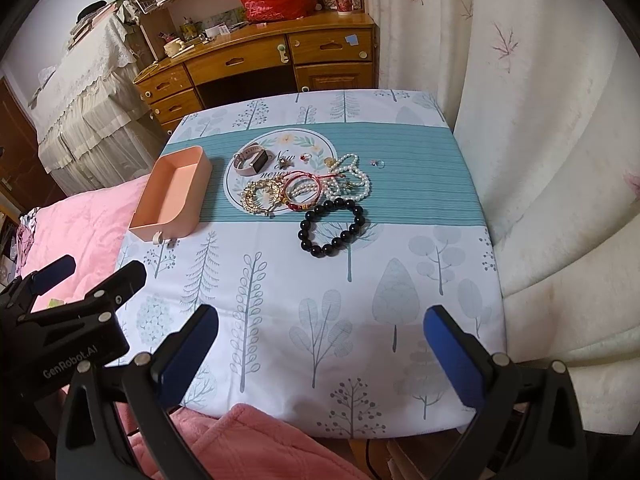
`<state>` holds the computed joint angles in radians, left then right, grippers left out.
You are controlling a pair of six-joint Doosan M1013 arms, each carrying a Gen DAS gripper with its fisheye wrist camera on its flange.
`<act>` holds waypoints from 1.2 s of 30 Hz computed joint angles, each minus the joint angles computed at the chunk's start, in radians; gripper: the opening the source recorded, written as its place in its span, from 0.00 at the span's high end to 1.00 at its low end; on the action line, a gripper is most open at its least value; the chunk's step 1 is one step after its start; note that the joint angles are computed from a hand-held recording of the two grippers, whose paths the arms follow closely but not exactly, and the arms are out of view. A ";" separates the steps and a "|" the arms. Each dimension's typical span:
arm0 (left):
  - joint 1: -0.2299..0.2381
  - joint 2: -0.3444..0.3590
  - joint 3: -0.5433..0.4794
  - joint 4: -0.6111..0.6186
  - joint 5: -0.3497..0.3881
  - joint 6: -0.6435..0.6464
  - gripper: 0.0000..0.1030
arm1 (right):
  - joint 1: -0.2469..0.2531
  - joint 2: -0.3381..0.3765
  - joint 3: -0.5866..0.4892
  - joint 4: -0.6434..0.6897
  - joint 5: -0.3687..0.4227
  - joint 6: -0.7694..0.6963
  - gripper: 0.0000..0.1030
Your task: Organize jewelry
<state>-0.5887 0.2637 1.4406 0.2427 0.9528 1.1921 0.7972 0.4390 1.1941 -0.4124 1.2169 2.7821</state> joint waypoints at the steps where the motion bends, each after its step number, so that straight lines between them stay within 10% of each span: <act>1: 0.000 0.000 0.001 0.002 0.000 -0.002 0.01 | 0.000 0.001 -0.001 0.000 0.001 0.000 0.00; 36: 0.010 0.009 -0.012 -0.005 0.018 0.015 0.01 | -0.003 0.003 -0.006 0.004 0.008 -0.002 0.00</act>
<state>-0.5786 0.2727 1.4282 0.2376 0.9707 1.2073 0.7945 0.4425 1.1879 -0.4080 1.2251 2.7798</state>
